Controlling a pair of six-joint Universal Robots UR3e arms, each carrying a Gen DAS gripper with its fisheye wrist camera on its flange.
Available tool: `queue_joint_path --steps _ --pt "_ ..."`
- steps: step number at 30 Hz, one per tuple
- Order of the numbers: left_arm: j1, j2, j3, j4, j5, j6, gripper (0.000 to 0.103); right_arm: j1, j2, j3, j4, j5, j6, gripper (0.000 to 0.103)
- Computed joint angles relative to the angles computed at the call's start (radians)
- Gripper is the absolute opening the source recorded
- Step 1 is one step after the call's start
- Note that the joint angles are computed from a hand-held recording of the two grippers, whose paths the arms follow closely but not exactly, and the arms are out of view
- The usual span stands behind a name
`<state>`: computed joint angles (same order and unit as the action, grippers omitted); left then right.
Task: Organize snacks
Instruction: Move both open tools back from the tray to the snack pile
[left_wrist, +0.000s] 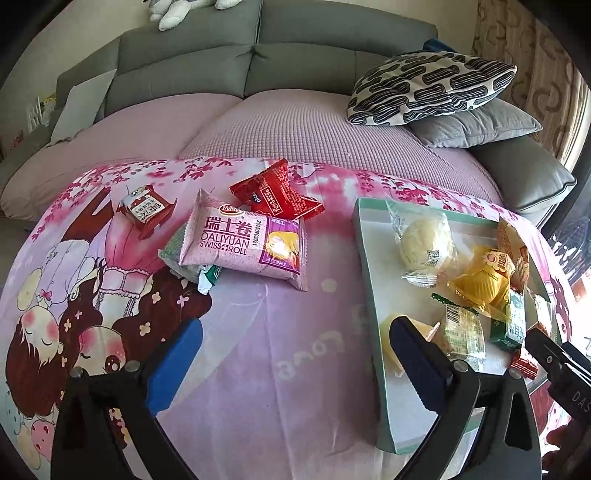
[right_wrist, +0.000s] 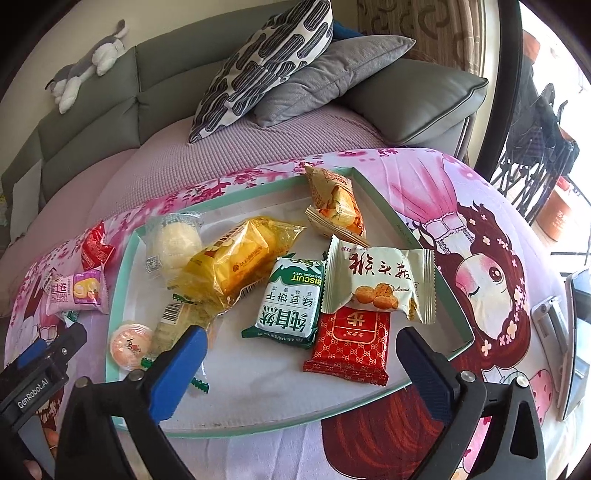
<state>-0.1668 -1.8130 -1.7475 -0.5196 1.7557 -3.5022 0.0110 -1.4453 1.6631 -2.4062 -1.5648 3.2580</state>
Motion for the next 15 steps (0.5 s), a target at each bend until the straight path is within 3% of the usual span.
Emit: queue_joint_path --steps 15 --pt "0.07 0.092 -0.107 0.099 0.006 0.037 0.101 0.084 0.042 -0.022 -0.08 0.059 -0.022 0.103"
